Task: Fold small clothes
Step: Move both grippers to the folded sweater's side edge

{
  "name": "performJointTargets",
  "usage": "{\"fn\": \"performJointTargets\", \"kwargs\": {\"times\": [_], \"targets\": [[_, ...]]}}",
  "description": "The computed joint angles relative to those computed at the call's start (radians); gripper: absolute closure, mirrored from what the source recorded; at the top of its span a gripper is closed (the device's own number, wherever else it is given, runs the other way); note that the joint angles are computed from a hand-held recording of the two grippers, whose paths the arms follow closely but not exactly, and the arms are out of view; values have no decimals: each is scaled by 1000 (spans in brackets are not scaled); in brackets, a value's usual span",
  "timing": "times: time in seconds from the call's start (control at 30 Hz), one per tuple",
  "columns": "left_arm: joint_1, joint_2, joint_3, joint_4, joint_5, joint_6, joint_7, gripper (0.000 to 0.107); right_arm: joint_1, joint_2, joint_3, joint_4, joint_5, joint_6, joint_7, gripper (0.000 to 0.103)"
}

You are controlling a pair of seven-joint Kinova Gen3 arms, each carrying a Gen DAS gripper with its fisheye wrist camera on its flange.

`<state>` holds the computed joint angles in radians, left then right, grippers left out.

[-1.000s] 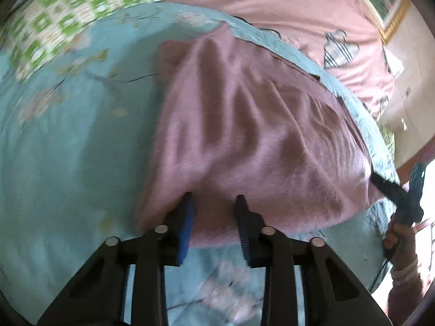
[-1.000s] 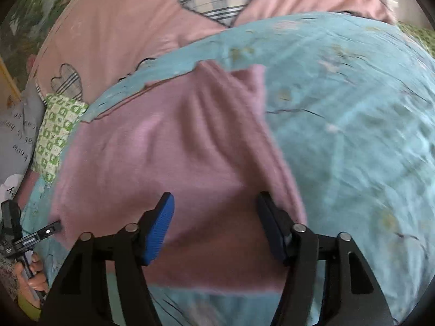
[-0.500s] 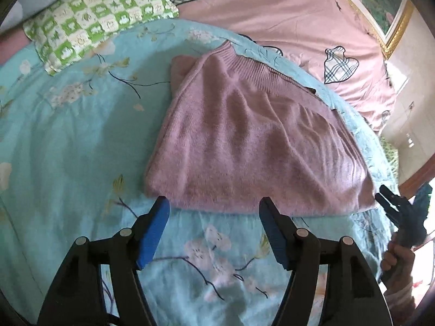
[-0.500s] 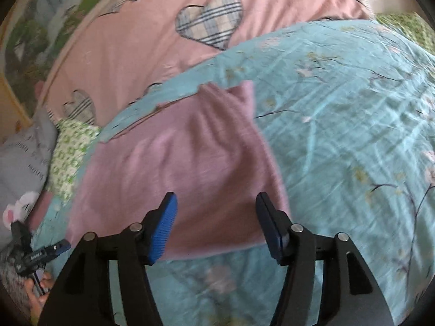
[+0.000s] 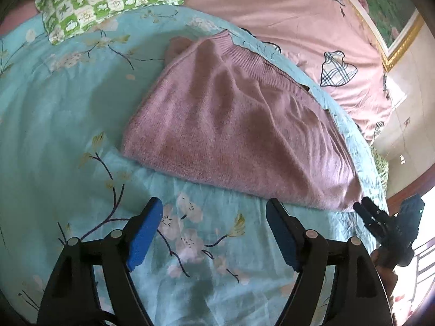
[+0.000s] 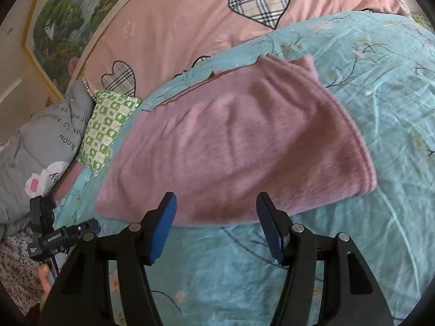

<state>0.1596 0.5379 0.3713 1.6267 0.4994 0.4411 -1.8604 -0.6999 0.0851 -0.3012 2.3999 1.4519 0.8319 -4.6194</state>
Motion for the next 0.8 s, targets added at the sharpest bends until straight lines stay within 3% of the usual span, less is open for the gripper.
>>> {"fn": "performJointTargets", "kwargs": {"times": [0.4, 0.5, 0.63, 0.73, 0.8], "targets": [[44, 37, -61, -70, -40, 25, 129, 26, 9, 3, 3, -33, 35, -19, 50, 34], [50, 60, -60, -90, -45, -11, 164, 25, 11, 5, 4, -29, 56, -25, 24, 33], [-16, 102, 35, -65, 21, -145, 153, 18, 18, 6, 5, -25, 78, -37, 2, 33], [53, 109, -28, -100, -27, -163, 242, 13, 24, 3, 5, -20, 95, -42, -10, 33], [70, 118, -31, -111, -49, -191, 273, 13, 25, 4, 4, -17, 101, -41, -18, 32]]}}
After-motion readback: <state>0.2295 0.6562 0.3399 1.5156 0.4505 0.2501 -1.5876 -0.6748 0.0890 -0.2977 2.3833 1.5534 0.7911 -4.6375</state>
